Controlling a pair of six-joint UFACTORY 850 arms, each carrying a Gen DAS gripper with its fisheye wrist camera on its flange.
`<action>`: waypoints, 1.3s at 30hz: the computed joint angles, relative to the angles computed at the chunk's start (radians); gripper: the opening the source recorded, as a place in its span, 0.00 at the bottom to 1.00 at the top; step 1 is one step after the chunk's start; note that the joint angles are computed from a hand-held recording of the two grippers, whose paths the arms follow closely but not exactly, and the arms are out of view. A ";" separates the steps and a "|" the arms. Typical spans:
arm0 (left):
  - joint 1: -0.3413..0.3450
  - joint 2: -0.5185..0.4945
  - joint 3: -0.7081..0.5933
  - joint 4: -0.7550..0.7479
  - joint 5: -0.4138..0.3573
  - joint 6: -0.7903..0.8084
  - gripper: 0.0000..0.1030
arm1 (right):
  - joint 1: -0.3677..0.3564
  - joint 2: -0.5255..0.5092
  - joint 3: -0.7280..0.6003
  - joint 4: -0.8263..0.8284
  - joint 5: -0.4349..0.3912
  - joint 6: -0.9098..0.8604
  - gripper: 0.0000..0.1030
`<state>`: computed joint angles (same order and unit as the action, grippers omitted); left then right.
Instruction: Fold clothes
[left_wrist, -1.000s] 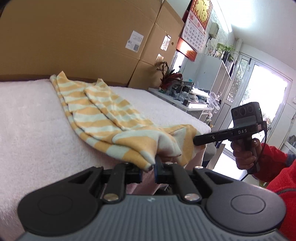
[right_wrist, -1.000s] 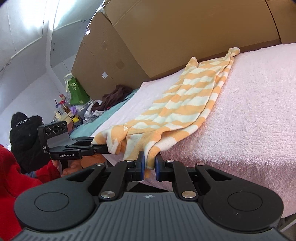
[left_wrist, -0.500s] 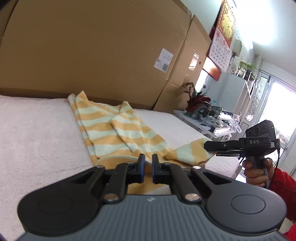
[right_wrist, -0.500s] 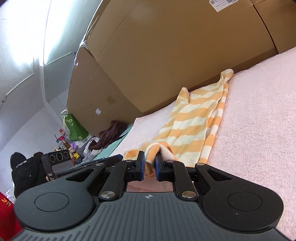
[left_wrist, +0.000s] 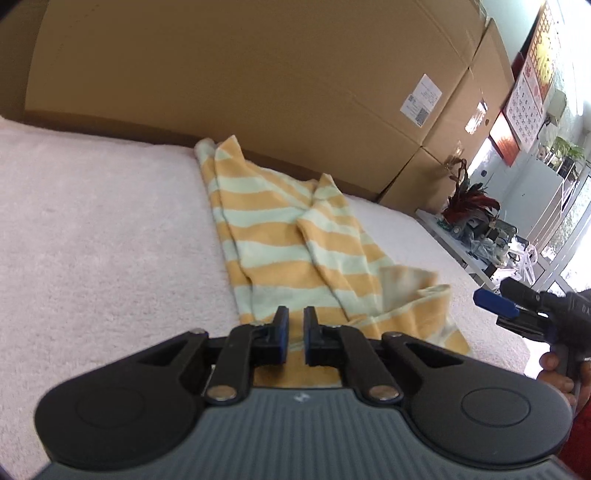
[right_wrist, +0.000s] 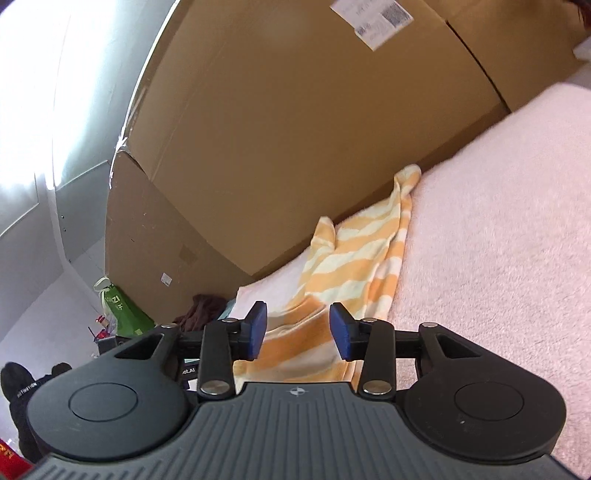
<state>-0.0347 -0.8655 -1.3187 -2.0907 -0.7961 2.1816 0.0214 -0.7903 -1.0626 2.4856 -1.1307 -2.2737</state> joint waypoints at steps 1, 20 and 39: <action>0.005 0.012 0.021 -0.029 -0.008 0.029 0.02 | 0.007 0.018 0.022 0.033 0.006 -0.061 0.41; 0.021 0.079 0.141 -0.004 -0.051 0.055 0.13 | 0.138 0.017 -0.023 0.286 0.289 -0.449 0.15; 0.003 0.056 0.102 -0.069 -0.021 0.089 0.09 | 0.155 -0.012 -0.062 0.348 0.289 -0.433 0.17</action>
<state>-0.0314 -0.8095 -1.2166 -2.1602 -0.8168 2.2701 0.1760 -0.8022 -1.1242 2.8338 -0.8419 -2.7069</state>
